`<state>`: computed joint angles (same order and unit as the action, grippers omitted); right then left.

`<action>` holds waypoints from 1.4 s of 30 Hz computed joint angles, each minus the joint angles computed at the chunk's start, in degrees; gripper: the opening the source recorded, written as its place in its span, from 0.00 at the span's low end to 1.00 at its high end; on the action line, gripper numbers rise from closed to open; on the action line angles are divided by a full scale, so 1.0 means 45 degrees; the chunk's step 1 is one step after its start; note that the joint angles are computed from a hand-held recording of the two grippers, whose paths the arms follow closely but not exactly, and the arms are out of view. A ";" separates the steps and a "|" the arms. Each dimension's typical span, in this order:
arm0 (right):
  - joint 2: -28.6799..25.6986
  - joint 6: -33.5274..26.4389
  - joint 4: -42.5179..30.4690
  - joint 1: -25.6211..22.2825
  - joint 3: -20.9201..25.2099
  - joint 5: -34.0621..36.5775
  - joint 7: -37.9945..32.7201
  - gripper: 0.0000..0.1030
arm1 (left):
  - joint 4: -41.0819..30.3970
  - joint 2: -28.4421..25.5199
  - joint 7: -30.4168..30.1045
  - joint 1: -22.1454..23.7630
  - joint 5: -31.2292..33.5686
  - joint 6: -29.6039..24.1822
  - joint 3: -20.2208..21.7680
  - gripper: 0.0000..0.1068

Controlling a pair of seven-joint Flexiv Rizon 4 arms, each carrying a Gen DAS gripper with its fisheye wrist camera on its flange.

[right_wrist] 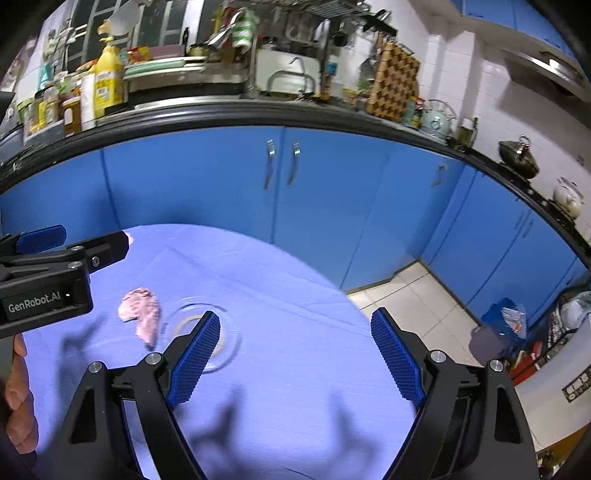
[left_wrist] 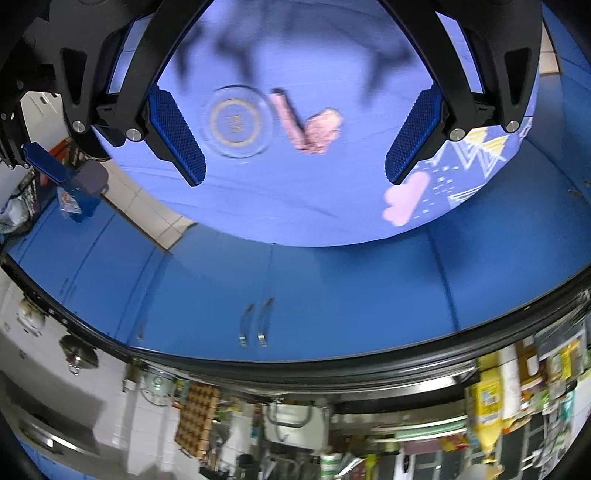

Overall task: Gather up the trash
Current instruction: 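Move both open grippers back over the table toward the pink paper and plate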

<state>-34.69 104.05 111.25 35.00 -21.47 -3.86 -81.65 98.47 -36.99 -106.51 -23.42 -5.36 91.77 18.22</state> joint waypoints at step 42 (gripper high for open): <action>-0.1677 -0.2387 -0.1814 -0.3070 0.4443 -0.3149 0.1356 0.79 | 0.1086 -0.0564 0.0822 0.1598 -0.0797 0.0036 -0.0687 0.90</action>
<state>-42.24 93.31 103.08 21.18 -1.48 -18.04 -75.55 103.35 -39.53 -102.81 -16.23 -8.95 91.93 15.12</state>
